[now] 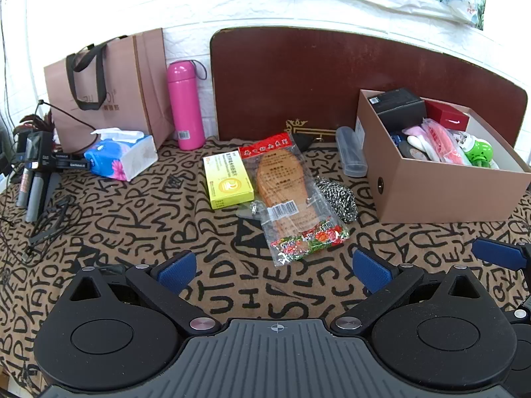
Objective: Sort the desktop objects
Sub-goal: 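Move the left gripper toward the yellow medicine box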
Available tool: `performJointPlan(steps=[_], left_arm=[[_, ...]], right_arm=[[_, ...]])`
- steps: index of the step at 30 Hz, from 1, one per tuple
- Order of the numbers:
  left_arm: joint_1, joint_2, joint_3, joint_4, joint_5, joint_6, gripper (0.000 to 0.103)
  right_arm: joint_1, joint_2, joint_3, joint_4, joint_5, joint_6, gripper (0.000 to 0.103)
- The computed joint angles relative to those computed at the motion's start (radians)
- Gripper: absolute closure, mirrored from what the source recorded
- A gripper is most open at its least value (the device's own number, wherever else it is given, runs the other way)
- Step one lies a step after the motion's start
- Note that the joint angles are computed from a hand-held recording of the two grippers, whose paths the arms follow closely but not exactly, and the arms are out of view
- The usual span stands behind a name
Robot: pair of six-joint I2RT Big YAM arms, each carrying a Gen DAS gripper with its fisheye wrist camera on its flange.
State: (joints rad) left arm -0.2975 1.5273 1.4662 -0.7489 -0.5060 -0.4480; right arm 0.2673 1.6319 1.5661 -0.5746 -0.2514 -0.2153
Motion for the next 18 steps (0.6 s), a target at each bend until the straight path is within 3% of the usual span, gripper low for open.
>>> performJointPlan(steps=[18], left_arm=[[0.018, 0.005, 0.001, -0.008, 0.026, 0.004, 0.0]], right_arm=[[0.006, 0.026, 0.027, -0.02, 0.0, 0.001, 0.0]])
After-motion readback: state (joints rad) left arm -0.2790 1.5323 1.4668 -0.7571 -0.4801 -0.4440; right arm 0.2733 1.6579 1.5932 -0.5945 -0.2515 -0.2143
